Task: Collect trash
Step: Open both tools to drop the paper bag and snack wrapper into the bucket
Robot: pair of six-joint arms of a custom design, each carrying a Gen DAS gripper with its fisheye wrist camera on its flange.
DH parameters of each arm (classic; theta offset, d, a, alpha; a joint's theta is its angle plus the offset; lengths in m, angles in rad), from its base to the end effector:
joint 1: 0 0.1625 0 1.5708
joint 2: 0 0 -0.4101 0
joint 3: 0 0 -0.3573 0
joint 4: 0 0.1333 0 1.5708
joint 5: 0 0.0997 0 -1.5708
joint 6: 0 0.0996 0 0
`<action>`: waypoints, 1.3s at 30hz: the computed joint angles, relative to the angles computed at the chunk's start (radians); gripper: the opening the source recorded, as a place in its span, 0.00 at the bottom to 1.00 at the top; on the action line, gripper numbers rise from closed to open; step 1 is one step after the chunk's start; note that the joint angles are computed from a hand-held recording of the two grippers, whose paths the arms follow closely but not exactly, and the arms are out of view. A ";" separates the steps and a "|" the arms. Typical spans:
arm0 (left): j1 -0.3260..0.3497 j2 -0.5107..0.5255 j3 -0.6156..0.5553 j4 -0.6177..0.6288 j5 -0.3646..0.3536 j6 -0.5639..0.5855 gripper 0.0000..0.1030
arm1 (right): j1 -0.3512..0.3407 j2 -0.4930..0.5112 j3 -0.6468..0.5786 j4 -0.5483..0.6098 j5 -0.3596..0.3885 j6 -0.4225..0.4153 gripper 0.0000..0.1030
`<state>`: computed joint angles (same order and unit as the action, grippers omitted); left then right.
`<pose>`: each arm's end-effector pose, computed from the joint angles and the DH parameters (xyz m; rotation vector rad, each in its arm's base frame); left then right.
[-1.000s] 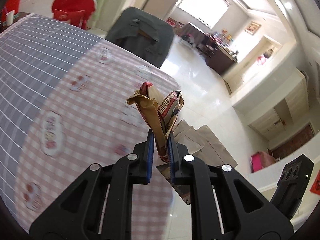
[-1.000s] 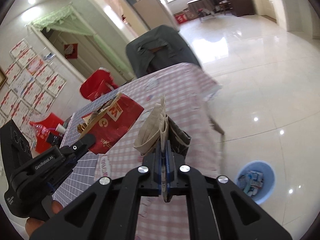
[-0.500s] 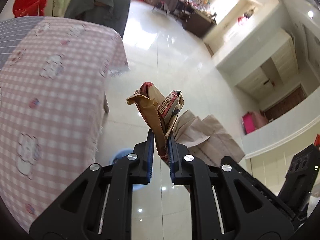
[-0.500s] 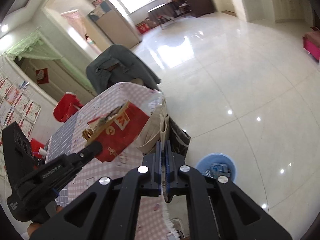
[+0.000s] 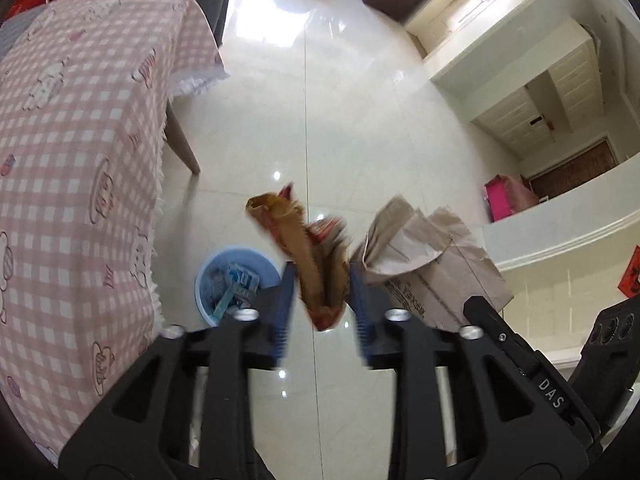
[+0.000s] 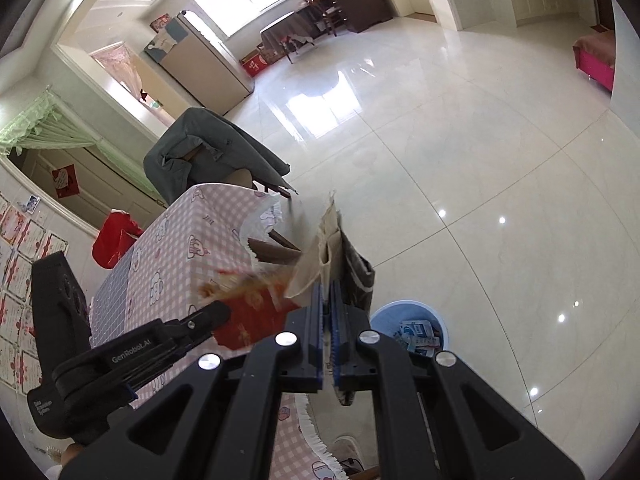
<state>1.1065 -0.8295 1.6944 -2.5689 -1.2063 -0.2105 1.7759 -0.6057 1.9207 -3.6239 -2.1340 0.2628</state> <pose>-0.1266 -0.6298 0.1141 0.3226 2.8024 -0.3496 0.1921 -0.5300 0.0551 -0.3578 -2.5338 1.1274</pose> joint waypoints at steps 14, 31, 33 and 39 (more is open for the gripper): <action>0.004 0.001 -0.010 0.039 0.002 0.012 0.56 | -0.002 -0.001 -0.006 0.018 0.015 0.008 0.04; 0.005 -0.038 -0.023 0.076 0.022 0.021 0.59 | 0.020 0.024 -0.078 0.058 0.033 -0.017 0.11; 0.003 -0.043 -0.023 0.072 0.032 0.030 0.61 | 0.018 0.028 -0.091 0.067 0.053 -0.014 0.31; -0.017 -0.057 -0.018 0.067 0.066 0.054 0.63 | 0.048 0.048 -0.138 0.085 0.019 -0.059 0.45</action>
<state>1.0898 -0.8868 1.6767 -2.5014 -1.1407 -0.1564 1.8238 -0.5578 1.7825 -3.5393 -2.1147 0.2040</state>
